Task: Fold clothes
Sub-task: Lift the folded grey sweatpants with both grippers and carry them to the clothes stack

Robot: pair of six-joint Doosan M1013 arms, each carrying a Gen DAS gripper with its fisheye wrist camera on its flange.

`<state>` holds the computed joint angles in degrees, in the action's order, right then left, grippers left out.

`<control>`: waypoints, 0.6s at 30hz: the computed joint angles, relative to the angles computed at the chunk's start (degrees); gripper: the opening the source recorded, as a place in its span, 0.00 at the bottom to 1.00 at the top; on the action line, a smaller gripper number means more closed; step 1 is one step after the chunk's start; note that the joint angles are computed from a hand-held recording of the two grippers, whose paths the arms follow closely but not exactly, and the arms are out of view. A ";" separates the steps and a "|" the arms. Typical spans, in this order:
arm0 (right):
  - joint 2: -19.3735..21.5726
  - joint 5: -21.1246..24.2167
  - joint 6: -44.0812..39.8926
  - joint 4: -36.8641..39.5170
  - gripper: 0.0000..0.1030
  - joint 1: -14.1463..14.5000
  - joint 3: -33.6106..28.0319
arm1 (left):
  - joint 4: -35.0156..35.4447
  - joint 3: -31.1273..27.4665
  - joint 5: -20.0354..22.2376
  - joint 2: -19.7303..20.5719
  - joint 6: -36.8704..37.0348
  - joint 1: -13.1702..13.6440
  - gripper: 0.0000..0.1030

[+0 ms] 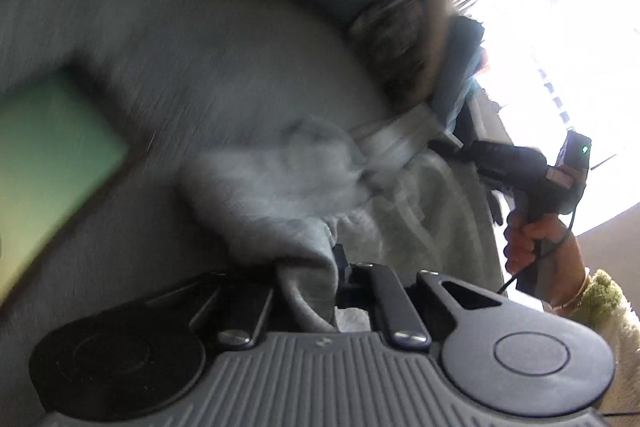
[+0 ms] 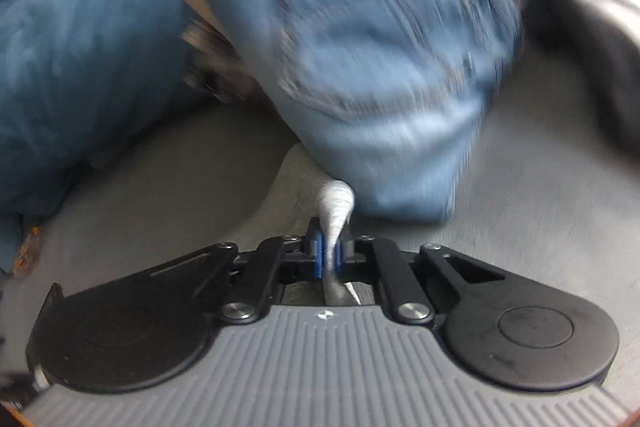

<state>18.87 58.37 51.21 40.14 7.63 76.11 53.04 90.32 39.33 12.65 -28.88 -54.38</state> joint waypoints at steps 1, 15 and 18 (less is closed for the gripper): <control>-0.85 -0.71 -2.85 2.96 0.03 -0.60 0.83 | 4.50 -0.13 0.86 0.07 -1.06 -0.55 0.06; 0.11 -4.64 -1.39 3.84 0.10 -1.38 1.10 | -1.06 -2.30 6.29 3.05 3.82 0.39 0.11; -0.14 -5.13 0.63 2.33 0.15 -1.07 0.98 | -3.70 -2.81 5.94 3.01 5.28 0.83 0.17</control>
